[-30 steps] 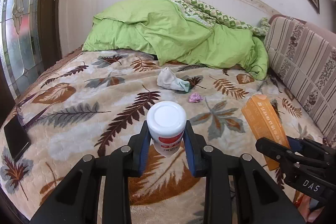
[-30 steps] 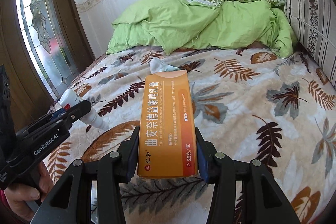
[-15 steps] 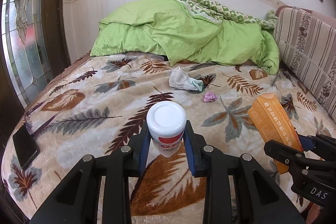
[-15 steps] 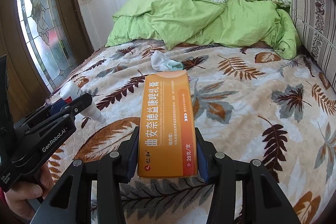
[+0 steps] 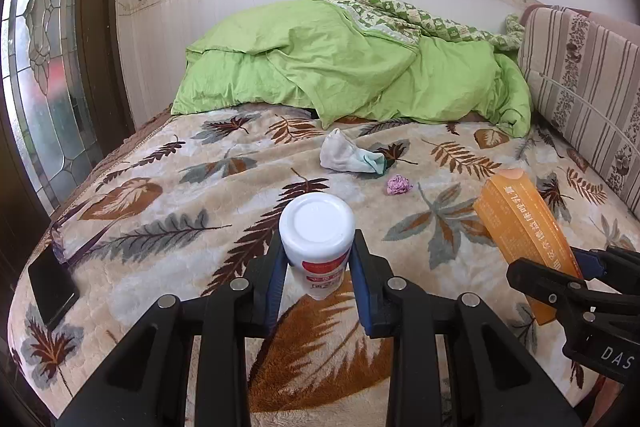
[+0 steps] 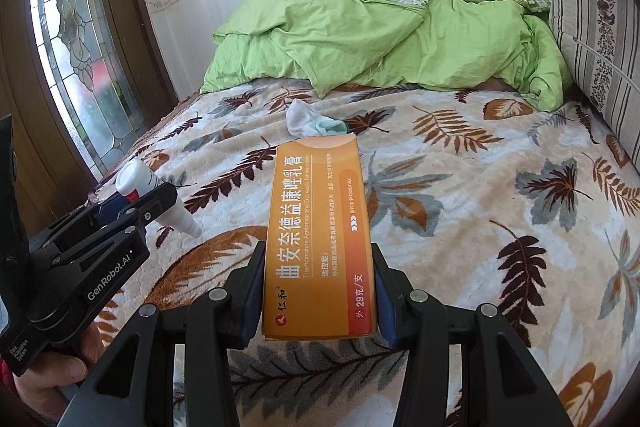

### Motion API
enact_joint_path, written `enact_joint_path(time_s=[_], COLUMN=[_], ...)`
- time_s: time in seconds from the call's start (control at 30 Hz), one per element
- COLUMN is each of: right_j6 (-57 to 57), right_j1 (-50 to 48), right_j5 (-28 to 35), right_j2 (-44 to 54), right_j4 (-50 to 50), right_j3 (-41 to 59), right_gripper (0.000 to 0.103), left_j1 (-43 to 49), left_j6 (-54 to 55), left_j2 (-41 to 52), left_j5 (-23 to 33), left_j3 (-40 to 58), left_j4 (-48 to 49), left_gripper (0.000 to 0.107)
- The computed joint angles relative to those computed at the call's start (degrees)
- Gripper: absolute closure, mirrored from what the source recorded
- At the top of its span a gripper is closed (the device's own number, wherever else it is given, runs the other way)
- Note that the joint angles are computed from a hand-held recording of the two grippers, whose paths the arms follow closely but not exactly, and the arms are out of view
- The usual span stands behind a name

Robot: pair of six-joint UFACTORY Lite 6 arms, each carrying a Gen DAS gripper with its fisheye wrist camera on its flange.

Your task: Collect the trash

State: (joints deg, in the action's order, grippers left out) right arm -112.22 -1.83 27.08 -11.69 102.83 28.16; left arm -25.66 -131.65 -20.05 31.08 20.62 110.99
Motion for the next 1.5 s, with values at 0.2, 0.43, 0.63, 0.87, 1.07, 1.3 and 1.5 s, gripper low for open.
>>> enact_joint_path(time_s=[0.2, 0.43, 0.63, 0.87, 1.07, 1.3, 1.5], right_j6=[0.2, 0.9, 0.9, 1.1, 0.9, 0.8, 1.6], right_j1=[-0.5, -0.8, -0.7, -0.8, -0.7, -0.9, -1.3], right_j5=[0.5, 0.8, 0.6, 0.6, 0.6, 0.7, 0.9], right_j2=[-0.1, -0.6, -0.7, -0.7, -0.7, -0.7, -0.8], right_j4=[-0.4, -1.0, -0.8, -1.1, -0.9, -0.9, -1.6], right_j3=[0.0, -0.2, -0.2, -0.2, -0.2, -0.2, 0.1], right_gripper=[0.053, 0.053, 0.053, 0.053, 0.053, 0.053, 0.053], left_j1=[-0.6, -1.0, -1.4, -1.5, -1.4, -1.5, -1.7], left_j6=[-0.2, -0.3, -0.2, -1.1, -0.9, -0.8, -0.7], left_j2=[0.4, 0.6, 0.8, 0.8, 0.7, 0.7, 0.8], left_j5=[0.5, 0.8, 1.0, 0.0, 0.0, 0.0, 0.1], left_j3=[0.1, 0.1, 0.3, 0.4, 0.3, 0.4, 0.4], left_j4=[-0.4, -0.4, -1.0, -0.7, -0.7, -0.9, -1.0], left_gripper=[0.078, 0.078, 0.078, 0.078, 0.078, 0.078, 0.078])
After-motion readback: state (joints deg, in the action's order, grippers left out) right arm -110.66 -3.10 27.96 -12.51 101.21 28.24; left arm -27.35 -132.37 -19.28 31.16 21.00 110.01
